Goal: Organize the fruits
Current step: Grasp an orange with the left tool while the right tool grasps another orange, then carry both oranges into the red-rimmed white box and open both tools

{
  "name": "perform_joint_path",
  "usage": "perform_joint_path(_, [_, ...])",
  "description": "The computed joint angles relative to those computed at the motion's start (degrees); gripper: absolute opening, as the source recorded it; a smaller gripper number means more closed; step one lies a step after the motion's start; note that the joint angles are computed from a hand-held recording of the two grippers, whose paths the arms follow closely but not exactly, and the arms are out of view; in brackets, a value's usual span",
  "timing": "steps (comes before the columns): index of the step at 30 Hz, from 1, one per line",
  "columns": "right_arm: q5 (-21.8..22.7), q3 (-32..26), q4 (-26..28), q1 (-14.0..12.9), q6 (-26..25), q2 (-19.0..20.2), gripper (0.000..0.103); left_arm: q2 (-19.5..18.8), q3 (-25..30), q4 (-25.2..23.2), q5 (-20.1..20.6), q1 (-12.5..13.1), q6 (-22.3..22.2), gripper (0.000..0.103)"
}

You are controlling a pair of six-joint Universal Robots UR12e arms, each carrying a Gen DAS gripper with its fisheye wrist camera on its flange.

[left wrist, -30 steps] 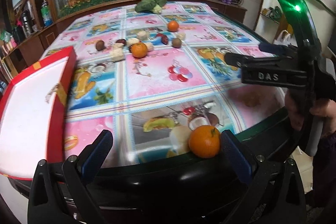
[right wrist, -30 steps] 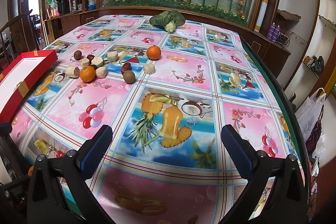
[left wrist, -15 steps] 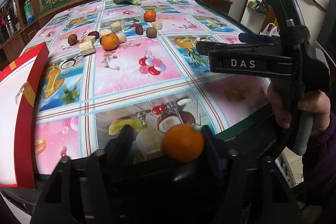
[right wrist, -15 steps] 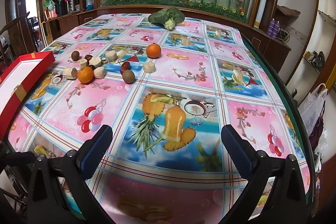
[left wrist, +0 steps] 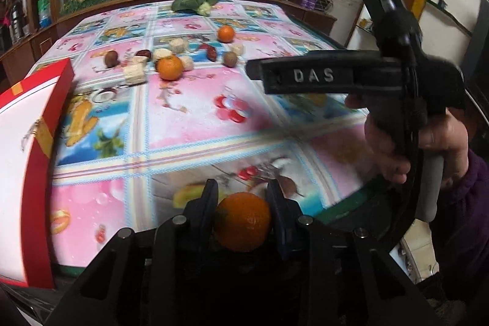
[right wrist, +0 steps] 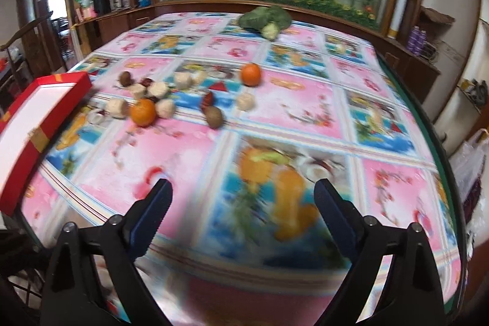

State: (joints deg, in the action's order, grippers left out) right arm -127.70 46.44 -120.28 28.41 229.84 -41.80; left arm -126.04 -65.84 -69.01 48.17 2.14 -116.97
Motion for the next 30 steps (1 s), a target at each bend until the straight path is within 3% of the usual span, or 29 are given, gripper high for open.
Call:
perform_joint_path(5, [7.9, -6.8, -2.7, -1.9, -5.9, 3.8, 0.085, -2.0, 3.3, 2.6, 0.1, -0.1, -6.6, 0.033])
perform_joint_path(8, [12.5, -11.4, -1.4, -2.9, -6.5, 6.5, 0.073, -3.0, 4.7, 5.6, 0.0, -0.2, -10.3, 0.033])
perform_joint_path(13, [18.5, -17.3, 1.1, -4.1, -5.5, 10.3, 0.055, -4.6, 7.4, 5.7, 0.8, -0.6, -13.7, 0.033])
perform_joint_path(19, [18.6, -19.4, 0.1, -4.3, -5.5, 11.6, 0.053, -5.1, 8.2, 5.6, 1.1, -0.7, -15.0, 0.033])
perform_joint_path(24, [16.2, -27.4, 4.5, -4.0, -7.2, 15.8, 0.049, -5.0, 8.3, 6.2, 0.9, -0.3, -16.1, 0.033])
perform_joint_path(28, [17.1, -25.9, 1.9, -4.0, -8.9, 15.3, 0.035, -5.0, 8.3, 7.8, 0.4, 0.0, -17.5, 0.033])
perform_joint_path(30, [17.6, -23.8, 0.0, -4.0, -8.7, 14.4, 0.034, -4.9, 8.2, 8.4, -0.1, 0.2, -17.9, 0.033])
